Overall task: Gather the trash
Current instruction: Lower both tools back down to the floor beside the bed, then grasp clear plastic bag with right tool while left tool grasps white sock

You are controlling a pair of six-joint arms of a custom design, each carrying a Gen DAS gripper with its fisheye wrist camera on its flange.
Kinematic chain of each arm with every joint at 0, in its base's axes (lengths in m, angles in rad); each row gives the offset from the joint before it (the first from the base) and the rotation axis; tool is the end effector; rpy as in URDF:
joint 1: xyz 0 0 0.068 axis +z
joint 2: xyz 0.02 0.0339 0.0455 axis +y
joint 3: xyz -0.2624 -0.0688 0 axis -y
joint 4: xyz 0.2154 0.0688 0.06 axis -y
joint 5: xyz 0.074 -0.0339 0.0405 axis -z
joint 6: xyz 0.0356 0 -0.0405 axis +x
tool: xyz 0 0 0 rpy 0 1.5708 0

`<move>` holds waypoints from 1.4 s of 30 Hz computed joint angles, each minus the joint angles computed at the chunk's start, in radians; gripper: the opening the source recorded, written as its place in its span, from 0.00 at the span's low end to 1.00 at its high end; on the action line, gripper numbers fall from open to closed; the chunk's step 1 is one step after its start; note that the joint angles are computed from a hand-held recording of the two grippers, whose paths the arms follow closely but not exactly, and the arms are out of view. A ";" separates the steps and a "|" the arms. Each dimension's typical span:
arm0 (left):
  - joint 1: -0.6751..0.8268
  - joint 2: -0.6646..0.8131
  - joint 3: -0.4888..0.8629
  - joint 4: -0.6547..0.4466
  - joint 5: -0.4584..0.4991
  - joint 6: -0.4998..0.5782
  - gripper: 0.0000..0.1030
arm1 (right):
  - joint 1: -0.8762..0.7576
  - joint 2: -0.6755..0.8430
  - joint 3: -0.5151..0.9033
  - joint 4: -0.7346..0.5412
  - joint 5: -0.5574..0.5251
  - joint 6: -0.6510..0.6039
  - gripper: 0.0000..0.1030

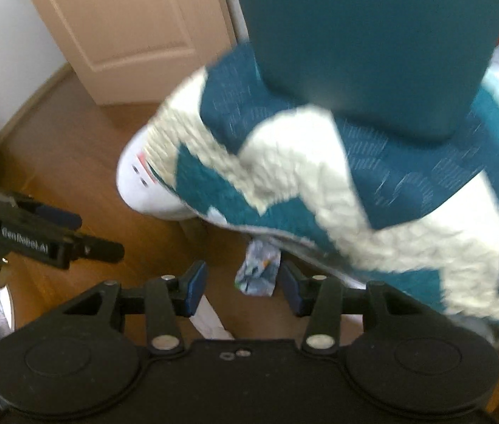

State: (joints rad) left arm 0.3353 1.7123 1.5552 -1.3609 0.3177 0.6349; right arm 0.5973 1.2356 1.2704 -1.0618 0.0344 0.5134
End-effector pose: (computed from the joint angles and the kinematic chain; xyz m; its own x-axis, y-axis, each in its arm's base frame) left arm 0.2726 0.0832 0.2912 -0.9354 0.2707 -0.2275 0.3201 0.9215 -0.2199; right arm 0.1690 0.1135 0.3350 -0.8852 -0.0085 -0.4651 -0.1293 0.9649 0.2285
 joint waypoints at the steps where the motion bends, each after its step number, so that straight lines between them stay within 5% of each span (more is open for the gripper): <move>1: -0.008 0.020 -0.035 0.029 -0.008 0.013 0.97 | -0.003 0.020 -0.043 0.045 -0.007 0.006 0.45; 14: -0.108 0.210 -0.542 0.595 -0.089 0.180 0.97 | -0.042 0.393 -0.351 0.605 -0.081 0.088 0.45; 28: -0.192 0.351 -0.932 1.214 -0.168 0.314 0.94 | -0.034 0.760 -0.286 0.816 -0.068 0.099 0.45; 33: -0.224 0.405 -0.978 1.337 -0.183 0.296 0.72 | -0.024 0.835 -0.245 0.829 -0.046 0.129 0.45; 37: -0.240 0.434 -0.989 1.379 -0.183 0.270 0.67 | -0.023 0.866 -0.225 0.846 -0.035 0.145 0.42; 41: -0.243 0.444 -0.979 1.363 -0.181 0.246 0.48 | -0.018 0.901 -0.190 0.841 -0.019 0.152 0.41; 42: -0.240 0.446 -0.976 1.360 -0.176 0.237 0.44 | -0.017 0.902 -0.190 0.844 -0.019 0.151 0.31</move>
